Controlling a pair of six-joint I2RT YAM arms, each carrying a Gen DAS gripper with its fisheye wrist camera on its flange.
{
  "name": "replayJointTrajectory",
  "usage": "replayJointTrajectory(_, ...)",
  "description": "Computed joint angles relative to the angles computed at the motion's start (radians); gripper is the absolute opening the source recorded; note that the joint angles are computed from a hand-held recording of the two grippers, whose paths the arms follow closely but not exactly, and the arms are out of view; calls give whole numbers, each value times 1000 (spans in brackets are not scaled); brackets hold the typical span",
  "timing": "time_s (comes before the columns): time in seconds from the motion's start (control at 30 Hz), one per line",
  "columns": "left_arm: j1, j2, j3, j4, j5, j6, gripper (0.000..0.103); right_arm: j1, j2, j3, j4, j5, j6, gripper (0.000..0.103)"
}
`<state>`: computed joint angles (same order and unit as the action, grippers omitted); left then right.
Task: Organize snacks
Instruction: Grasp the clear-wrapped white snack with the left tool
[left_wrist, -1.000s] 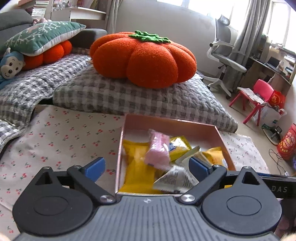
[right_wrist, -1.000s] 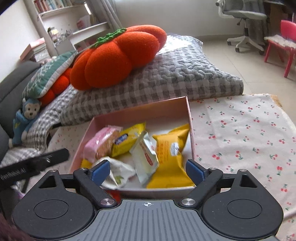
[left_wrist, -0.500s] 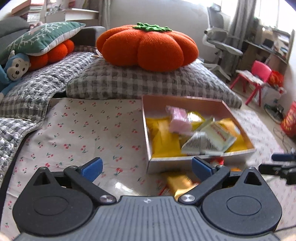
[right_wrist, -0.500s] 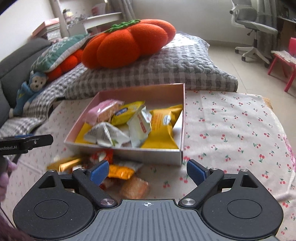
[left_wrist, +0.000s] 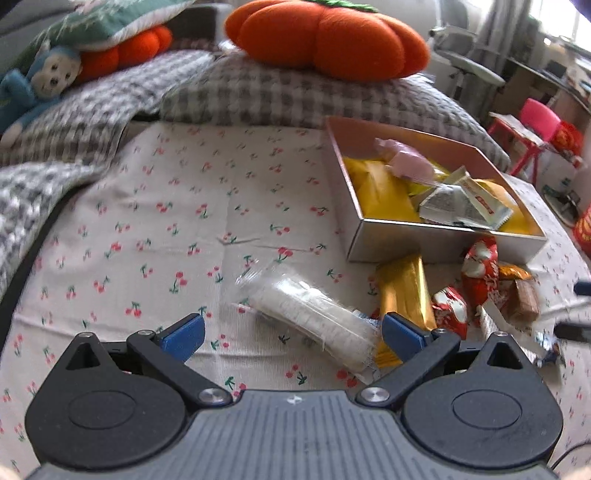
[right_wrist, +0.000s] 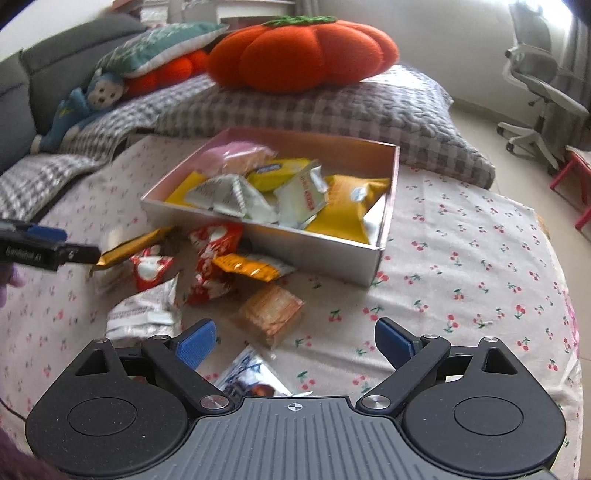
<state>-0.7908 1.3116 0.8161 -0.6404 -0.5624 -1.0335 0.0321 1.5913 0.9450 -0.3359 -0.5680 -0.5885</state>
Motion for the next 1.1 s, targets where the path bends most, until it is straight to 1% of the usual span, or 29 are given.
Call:
replayJointTrajectory(0.1, 17, 2, -1, 4, 17, -42, 102, 23, -14, -9, -25, -7, -17, 95)
replayJointTrajectory(0.23, 44, 14, 12, -5, 15, -94, 101, 62, -38, -18, -60, -18, -27, 95)
replayJointTrajectory(0.33, 82, 45, 32, -9, 38, -105, 98, 99, -49, -25, -76, -21, -28, 95)
replayJointTrajectory(0.43, 114, 87, 62, -22, 80, -111, 86, 142, -38, -26, -85, -3, -8, 95)
replayJointTrajectory(0.47, 120, 99, 72, -30, 90, -111, 78, 153, -35, -26, -87, -1, 3, 96)
replayJointTrajectory(0.5, 122, 105, 78, -32, 94, -109, 75, 164, -34, -27, -86, 4, 14, 97)
replayJointTrajectory(0.53, 122, 116, 92, -43, 94, -109, 74, 172, -36, -29, -88, 7, 21, 97)
replayJointTrajectory(0.57, 123, 123, 102, -51, 95, -108, 67, 180, -36, -25, -94, 11, 30, 97)
replayJointTrajectory(0.6, 123, 127, 109, -56, 98, -111, 62, 187, -36, -22, -96, 14, 40, 97)
replayJointTrajectory(0.63, 122, 129, 115, -61, 104, -116, 59, 191, -35, -16, -100, 14, 53, 97)
replayJointTrajectory(0.67, 123, 131, 119, -61, 110, -114, 53, 196, -31, -8, -107, 11, 67, 97)
replayJointTrajectory(0.7, 123, 132, 122, -56, 116, -102, 44, 202, -26, 1, -114, 11, 84, 97)
replayJointTrajectory(0.73, 125, 130, 121, -46, 123, -79, 41, 206, -18, 11, -120, 11, 98, 97)
replayJointTrajectory(0.8, 126, 127, 118, -33, 134, -33, 30, 217, -6, 25, -126, 22, 132, 97)
replayJointTrajectory(0.87, 131, 125, 117, -24, 156, 15, 25, 233, 8, 39, -135, 49, 169, 97)
replayJointTrajectory(1.0, 141, 115, 114, -32, 196, 132, 25, 249, 23, 53, -136, 62, 215, 97)
replayJointTrajectory(1.1, 137, 101, 108, -60, 201, 161, 25, 264, 33, 64, -131, 81, 268, 97)
